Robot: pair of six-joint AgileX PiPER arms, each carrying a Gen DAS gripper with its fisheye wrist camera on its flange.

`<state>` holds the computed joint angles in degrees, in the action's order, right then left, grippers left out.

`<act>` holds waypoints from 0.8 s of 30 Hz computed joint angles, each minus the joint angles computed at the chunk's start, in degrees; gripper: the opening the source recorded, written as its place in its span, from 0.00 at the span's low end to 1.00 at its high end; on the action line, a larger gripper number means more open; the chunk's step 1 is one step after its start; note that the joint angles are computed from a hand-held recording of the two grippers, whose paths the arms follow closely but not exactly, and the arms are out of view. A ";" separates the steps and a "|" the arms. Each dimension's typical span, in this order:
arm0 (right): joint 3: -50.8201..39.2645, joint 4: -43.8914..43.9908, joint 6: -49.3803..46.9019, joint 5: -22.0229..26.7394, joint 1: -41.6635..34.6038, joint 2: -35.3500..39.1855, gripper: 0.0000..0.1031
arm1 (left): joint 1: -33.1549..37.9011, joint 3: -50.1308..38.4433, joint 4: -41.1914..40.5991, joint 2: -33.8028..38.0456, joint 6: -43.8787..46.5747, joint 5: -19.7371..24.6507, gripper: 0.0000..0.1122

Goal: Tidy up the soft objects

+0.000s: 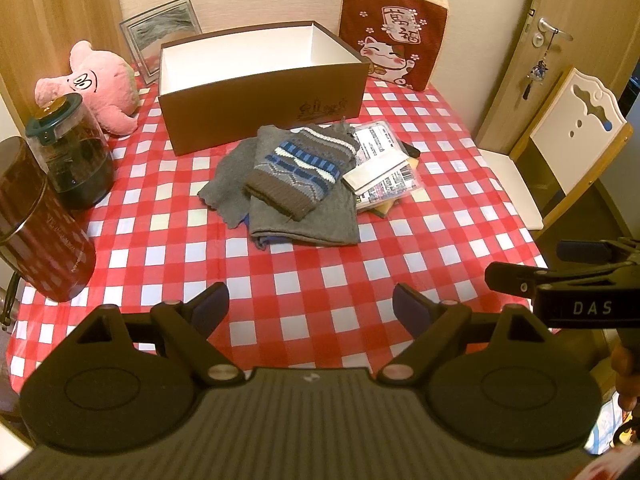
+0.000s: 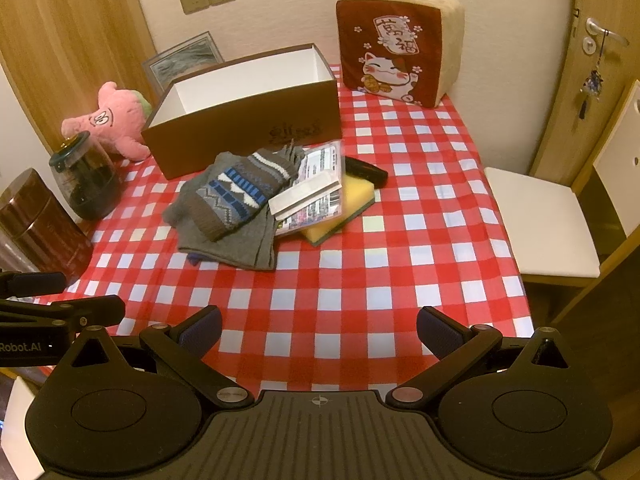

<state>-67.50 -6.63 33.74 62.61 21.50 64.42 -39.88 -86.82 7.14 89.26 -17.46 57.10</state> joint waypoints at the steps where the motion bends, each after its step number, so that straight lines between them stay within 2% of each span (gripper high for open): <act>1: -0.09 -0.05 0.09 0.09 0.06 0.01 1.00 | 0.04 -0.05 0.01 0.08 0.02 -0.02 0.78; 24: 0.32 0.90 -1.40 -0.10 -1.23 -0.42 1.00 | 0.19 -0.68 -0.12 0.55 0.39 0.25 0.78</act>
<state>-67.18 -5.72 32.34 62.51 20.26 64.00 -39.70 -87.50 7.02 89.81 -17.07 57.35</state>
